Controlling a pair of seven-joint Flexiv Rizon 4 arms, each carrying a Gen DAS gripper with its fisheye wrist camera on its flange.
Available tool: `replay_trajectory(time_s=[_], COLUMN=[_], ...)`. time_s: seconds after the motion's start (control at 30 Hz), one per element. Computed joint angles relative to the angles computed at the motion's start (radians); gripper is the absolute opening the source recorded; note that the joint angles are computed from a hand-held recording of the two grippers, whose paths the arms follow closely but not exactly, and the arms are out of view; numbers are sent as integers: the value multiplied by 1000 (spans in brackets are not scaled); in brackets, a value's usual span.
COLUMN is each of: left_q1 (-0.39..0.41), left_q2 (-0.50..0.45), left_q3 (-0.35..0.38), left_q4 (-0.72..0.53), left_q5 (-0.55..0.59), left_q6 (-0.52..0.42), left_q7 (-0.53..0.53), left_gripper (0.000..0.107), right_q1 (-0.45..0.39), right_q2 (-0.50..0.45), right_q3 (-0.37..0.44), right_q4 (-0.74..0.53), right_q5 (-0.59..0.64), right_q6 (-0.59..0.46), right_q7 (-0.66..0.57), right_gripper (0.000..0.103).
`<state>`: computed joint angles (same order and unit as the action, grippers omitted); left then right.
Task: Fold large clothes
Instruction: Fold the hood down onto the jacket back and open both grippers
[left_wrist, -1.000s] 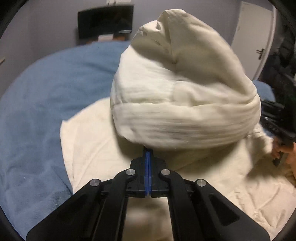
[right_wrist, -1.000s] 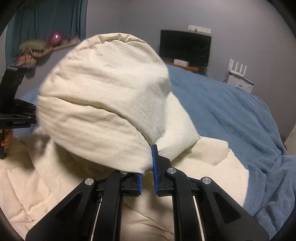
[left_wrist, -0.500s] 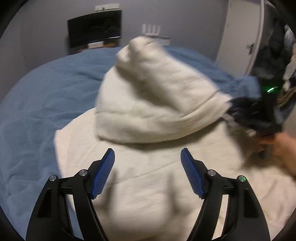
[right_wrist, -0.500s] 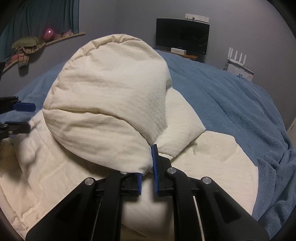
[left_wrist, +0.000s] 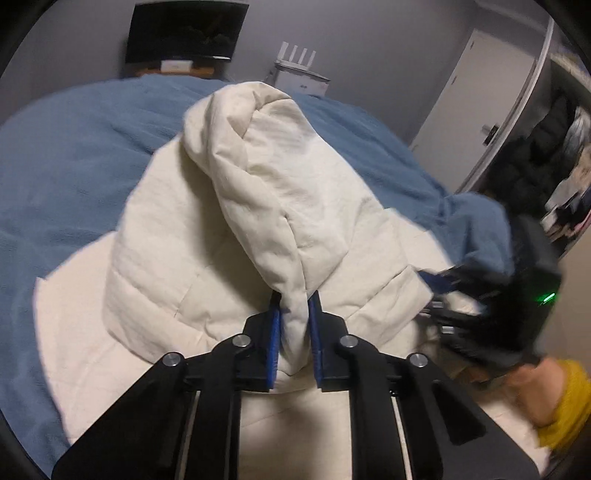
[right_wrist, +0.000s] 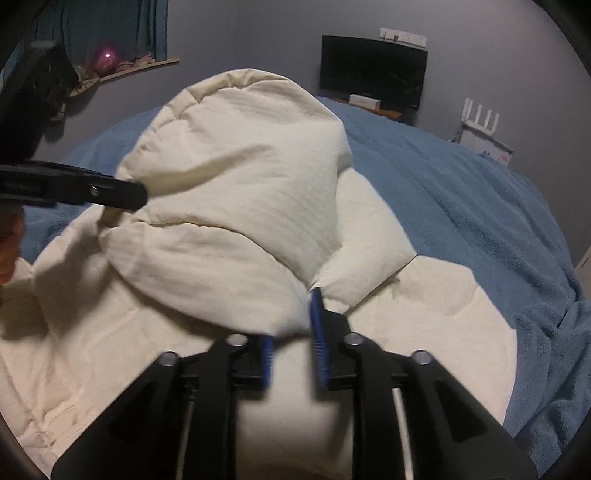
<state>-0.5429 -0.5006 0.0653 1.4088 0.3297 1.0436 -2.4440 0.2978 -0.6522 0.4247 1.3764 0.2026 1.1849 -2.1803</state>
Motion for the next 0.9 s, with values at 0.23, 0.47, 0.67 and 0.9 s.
replay_trajectory(time_s=[0.23,0.47,0.67,0.9], left_q1=[63,56,16,3], left_q2=[69,35,13,-82], left_q3=[-39,-34,0,37], left_q4=[174,167,76,-236], left_q5=[-96,-127,-57,49], left_q6=[102,94,1,-258], left_q7=[-26,11,2,59], left_gripper=[13,15,50,62], right_q1=[-103,33,89,83], right_q2=[36,-10,-55,-60], right_q3=[115,-13,-60,-42], right_q4=[-40,-114,-107,-84], right_q5=[176,173,71,26], right_q6=[-131,-157,-115,-82], right_q7=[-185,-64,32,65], right_gripper=[54,54,54,54])
